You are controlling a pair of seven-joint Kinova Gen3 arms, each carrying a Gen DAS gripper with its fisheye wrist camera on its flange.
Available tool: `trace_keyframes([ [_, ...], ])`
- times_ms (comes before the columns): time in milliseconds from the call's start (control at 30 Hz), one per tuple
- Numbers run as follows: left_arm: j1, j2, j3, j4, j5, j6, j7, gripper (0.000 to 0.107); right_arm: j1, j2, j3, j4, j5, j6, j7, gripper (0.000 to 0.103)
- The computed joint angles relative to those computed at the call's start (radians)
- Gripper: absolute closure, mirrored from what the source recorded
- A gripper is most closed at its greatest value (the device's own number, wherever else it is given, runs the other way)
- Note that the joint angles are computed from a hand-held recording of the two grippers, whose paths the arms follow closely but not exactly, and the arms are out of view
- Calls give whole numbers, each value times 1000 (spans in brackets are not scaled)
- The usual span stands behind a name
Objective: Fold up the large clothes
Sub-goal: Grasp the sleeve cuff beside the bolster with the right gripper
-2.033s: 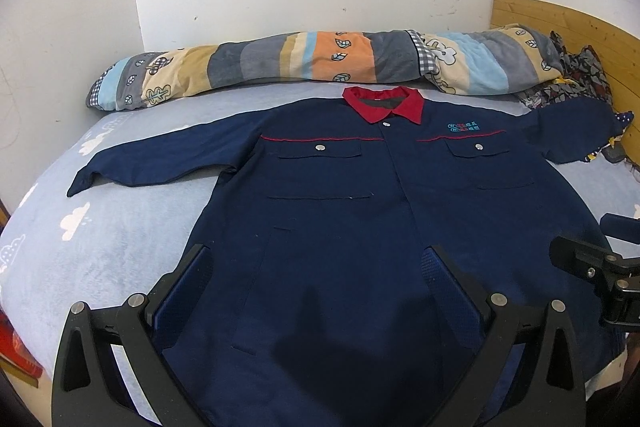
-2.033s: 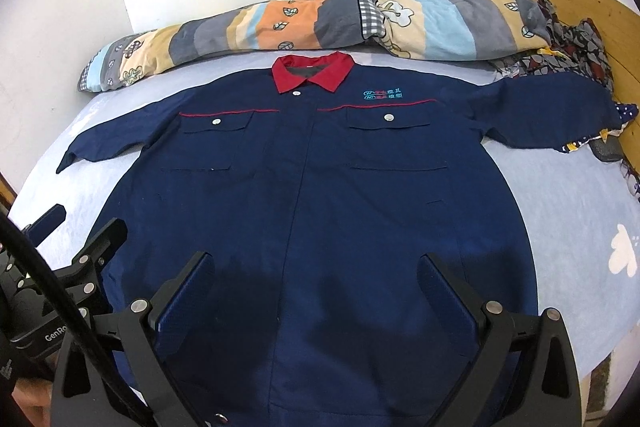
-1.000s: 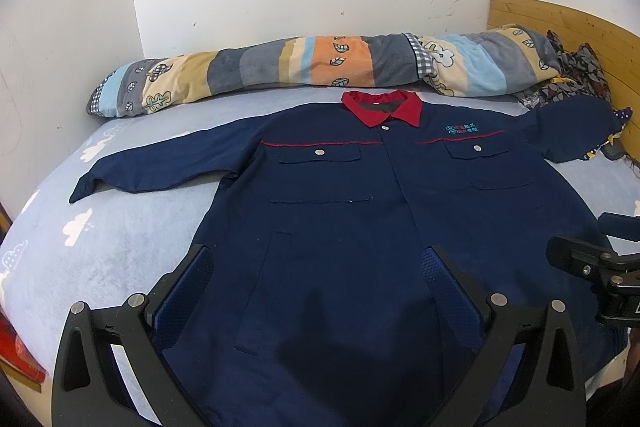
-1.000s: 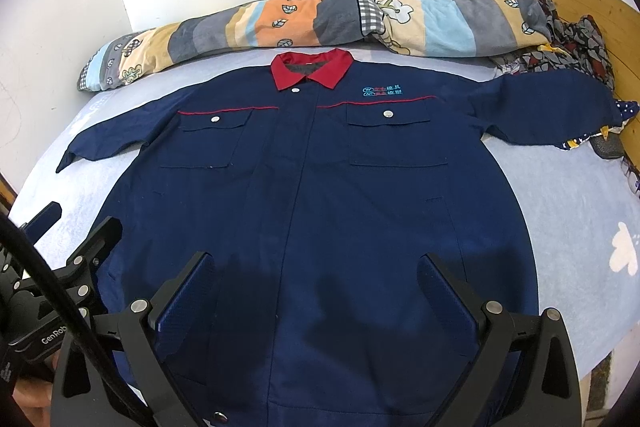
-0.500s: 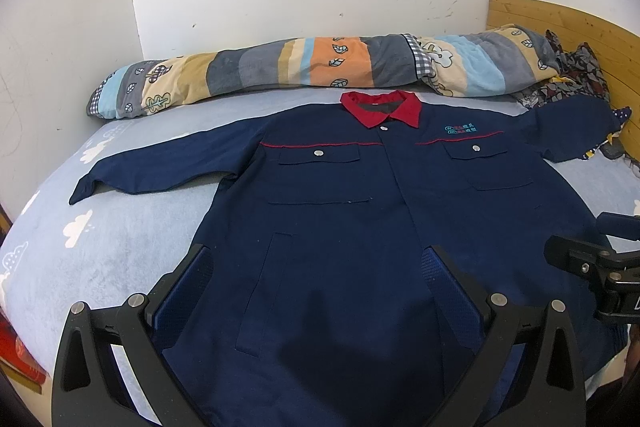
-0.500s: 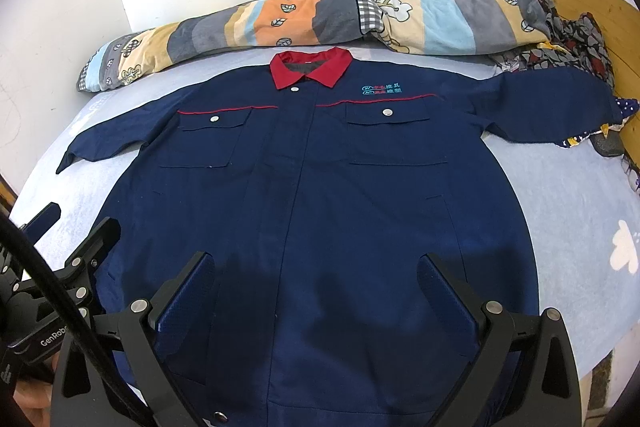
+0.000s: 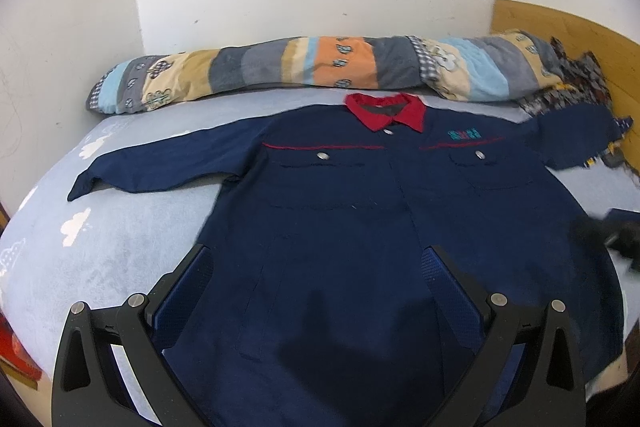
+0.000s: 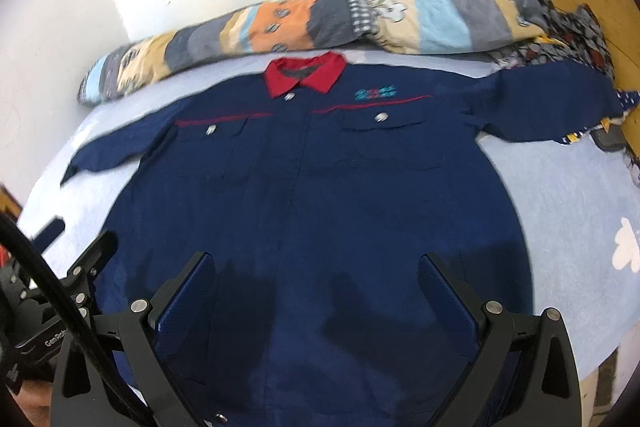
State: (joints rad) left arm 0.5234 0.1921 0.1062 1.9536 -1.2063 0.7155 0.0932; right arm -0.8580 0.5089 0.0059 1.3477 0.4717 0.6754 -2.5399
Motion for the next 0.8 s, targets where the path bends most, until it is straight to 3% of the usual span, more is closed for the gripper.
trace_keyframes([
  [100,-34,-3,-23,-16,0,7,-3,4,96,-48,-51,40,42,-45,-58,0],
  [233,-122,-10,-58,-38,77,-72,-35,4,246,-109,-66,100,37,-109,-85,0],
  [300,-154,5,-73,-60,111,-99,-64,4,339,-122,-63,116,-43,-148,-12,0],
  [367,-155,32,-84,-93,129,-74,-101,4,432,-133,-51,144,-124,-217,57,0],
  [433,-151,52,-94,-120,142,-63,-133,4,524,-124,-39,130,-206,-225,109,3],
  [567,-137,60,-111,-136,167,-91,-168,4,710,-89,-43,93,-368,-269,191,20],
  [700,-80,94,-127,-161,106,-53,-168,4,893,-13,-91,12,-531,-293,310,25],
  [800,-79,114,-130,-175,113,-71,-184,4,933,70,-61,-85,-610,-267,341,42],
])
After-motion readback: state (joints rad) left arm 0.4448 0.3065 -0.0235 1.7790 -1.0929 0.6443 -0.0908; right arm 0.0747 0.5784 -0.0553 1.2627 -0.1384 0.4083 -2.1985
